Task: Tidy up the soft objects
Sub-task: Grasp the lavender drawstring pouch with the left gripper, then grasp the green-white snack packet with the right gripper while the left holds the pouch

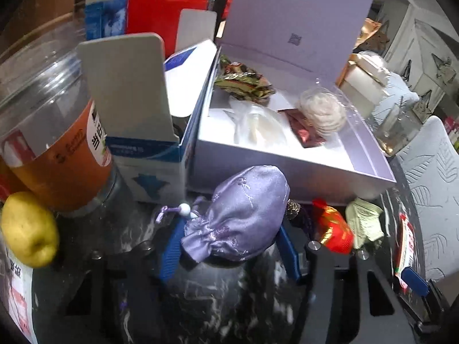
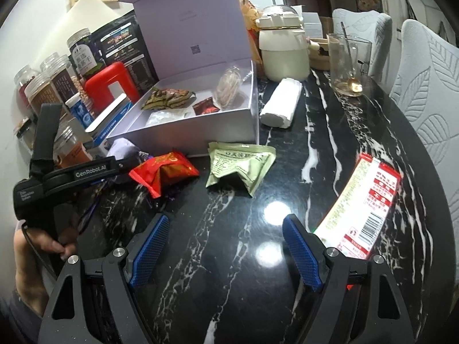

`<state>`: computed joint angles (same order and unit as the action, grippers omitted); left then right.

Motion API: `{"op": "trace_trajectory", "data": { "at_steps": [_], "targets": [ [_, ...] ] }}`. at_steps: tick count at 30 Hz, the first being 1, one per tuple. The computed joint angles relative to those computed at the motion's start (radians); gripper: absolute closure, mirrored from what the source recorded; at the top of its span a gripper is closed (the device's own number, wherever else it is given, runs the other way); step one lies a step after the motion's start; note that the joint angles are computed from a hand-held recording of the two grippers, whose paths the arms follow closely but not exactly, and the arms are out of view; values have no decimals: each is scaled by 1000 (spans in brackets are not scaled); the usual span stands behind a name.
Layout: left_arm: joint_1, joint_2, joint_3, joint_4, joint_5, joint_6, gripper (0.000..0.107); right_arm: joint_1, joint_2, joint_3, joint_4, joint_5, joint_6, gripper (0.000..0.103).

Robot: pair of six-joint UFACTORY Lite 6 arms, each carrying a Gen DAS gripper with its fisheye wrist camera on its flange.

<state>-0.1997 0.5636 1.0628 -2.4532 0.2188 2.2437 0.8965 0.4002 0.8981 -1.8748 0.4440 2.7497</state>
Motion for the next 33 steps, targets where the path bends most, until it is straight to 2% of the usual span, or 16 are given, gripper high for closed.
{"op": "trace_trajectory", "data": {
  "at_steps": [2, 9, 13, 21, 28, 33],
  "targets": [
    [-14, -51, -59, -117, 13, 122, 49, 15, -13, -13, 22, 9, -14, 21],
    [-35, -245, -271, -286, 44, 319, 49, 68, -76, -75, 125, 56, -50, 21],
    [-17, -337, -379, -118, 77, 167, 49, 103, -107, -111, 159, 74, -37, 21],
    [-18, -435, -500, -43, 106, 107, 49, 171, -115, -106, 239, 106, -74, 21],
    [21, -555, -587, 146, 121, -42, 49, 203, -115, -96, 290, 124, -106, 21],
    [52, -750, -662, 294, 121, -160, 49, 213, -117, -94, 303, 129, -111, 21]
  ]
}}
